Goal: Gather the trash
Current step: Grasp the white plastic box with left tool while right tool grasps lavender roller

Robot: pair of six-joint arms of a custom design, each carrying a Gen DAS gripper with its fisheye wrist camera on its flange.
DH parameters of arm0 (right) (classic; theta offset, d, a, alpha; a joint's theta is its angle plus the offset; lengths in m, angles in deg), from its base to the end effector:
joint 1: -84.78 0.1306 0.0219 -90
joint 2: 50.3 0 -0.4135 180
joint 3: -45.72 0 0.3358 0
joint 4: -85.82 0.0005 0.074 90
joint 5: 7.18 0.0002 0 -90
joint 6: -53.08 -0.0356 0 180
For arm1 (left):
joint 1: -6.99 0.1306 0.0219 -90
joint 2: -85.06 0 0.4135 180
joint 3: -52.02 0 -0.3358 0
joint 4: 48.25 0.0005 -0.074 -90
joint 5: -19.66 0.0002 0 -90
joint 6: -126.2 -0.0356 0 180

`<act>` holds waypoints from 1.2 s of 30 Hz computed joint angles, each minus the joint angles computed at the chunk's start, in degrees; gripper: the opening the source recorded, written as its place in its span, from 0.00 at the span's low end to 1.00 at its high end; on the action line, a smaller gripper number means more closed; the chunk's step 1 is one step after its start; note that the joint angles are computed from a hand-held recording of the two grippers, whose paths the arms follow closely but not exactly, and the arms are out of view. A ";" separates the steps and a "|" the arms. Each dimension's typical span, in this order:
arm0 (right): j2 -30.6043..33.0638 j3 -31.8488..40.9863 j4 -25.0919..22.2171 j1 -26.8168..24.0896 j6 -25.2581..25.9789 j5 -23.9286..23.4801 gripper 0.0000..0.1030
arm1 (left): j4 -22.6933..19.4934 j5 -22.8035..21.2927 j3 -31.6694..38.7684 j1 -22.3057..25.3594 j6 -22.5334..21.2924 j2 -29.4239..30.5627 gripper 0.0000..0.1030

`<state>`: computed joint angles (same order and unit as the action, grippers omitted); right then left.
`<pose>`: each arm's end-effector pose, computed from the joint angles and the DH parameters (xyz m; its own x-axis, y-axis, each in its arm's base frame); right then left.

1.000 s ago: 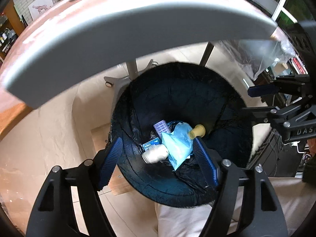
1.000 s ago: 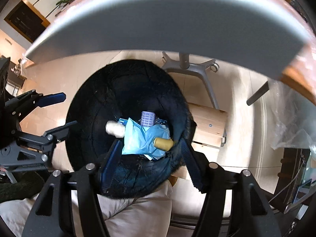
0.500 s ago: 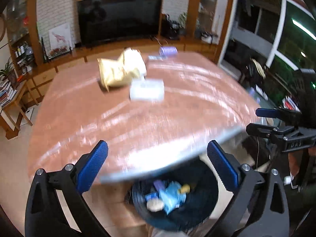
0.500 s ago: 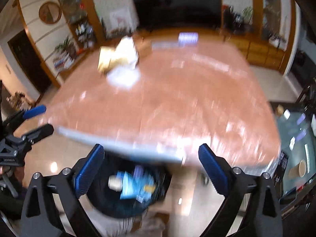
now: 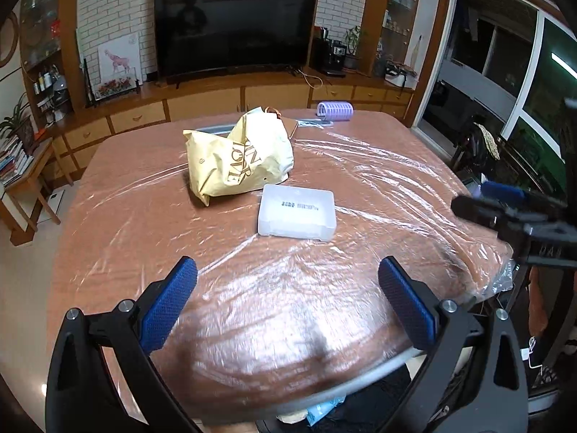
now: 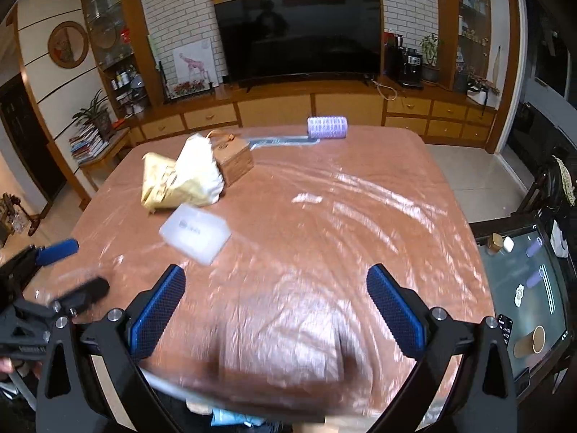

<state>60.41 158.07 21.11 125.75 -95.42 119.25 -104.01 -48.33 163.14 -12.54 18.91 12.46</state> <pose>0.4295 0.3443 0.4354 -0.6284 0.3629 -0.6881 0.4044 0.9080 0.1095 0.5103 -0.1957 0.4625 -0.5528 0.4885 -0.6751 0.7242 0.6824 -0.0993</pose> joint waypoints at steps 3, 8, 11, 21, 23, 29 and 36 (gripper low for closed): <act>0.19 0.15 1.78 -2.52 1.46 -1.40 0.96 | -2.13 -0.95 3.93 -1.02 -0.74 3.51 0.98; 1.60 1.05 5.67 -9.23 9.63 -5.09 0.96 | -3.35 -3.76 9.13 -3.50 0.98 8.21 0.98; 3.32 2.35 8.54 -14.04 14.99 -9.21 0.96 | -5.36 -5.75 13.33 -4.85 3.34 11.61 0.98; 15.91 17.85 5.94 -24.59 20.89 -16.84 0.96 | -8.60 -8.10 20.04 -6.81 3.47 16.89 0.98; 19.00 22.35 3.93 -25.80 21.29 -17.95 0.96 | -10.11 -8.04 21.66 -6.98 2.65 18.03 0.98; 25.22 31.51 -0.39 -27.52 23.49 -18.68 0.96 | -11.03 -7.84 22.14 -6.87 2.09 18.57 0.98; 28.50 36.55 -2.32 -28.62 25.50 -19.99 0.93 | -10.49 -9.33 21.30 -7.47 0.48 18.68 0.92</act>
<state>88.91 194.62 18.79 97.12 -69.92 99.26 -114.50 -57.66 184.44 -20.01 19.39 31.14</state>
